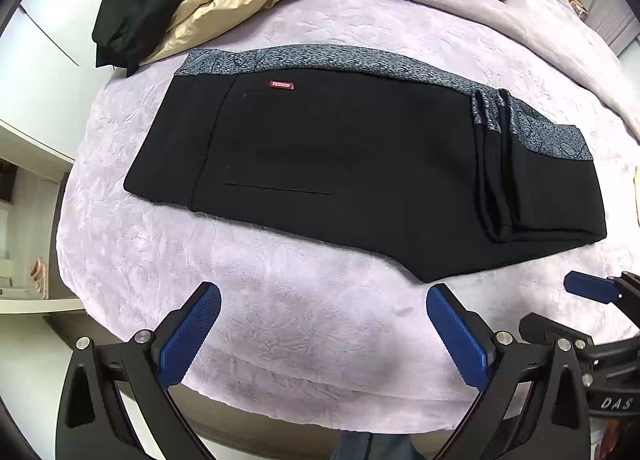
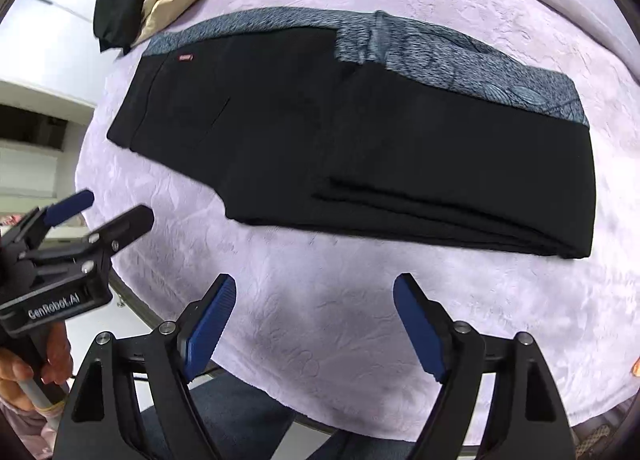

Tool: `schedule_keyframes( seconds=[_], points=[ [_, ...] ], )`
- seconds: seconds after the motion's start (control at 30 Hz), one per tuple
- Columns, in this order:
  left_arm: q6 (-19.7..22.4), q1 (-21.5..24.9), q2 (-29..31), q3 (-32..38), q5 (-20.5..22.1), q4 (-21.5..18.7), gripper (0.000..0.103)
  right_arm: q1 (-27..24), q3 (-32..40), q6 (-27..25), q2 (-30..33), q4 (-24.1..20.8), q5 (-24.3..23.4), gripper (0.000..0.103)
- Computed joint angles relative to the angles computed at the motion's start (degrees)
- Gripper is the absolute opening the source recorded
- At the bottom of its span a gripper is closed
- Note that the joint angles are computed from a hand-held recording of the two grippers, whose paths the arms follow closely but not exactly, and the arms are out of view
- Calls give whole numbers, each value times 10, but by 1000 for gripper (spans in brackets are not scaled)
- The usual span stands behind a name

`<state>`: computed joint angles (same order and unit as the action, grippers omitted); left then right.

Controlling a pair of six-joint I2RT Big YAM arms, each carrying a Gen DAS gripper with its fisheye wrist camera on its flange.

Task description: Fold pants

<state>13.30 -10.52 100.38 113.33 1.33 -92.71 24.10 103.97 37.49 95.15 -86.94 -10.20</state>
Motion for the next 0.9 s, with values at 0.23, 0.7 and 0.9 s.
schedule_keyframes(
  seconds=[0.23, 0.7, 0.9],
  points=[
    [0, 17, 10, 7, 15, 3, 103, 12, 54, 4, 29, -32, 33, 84],
    [7, 49, 47, 34, 52, -13, 103, 21, 135, 5, 82, -80, 49, 84],
    [3, 62, 65, 42, 55, -22, 103, 27, 153, 0, 99, -97, 44, 84]
  ],
)
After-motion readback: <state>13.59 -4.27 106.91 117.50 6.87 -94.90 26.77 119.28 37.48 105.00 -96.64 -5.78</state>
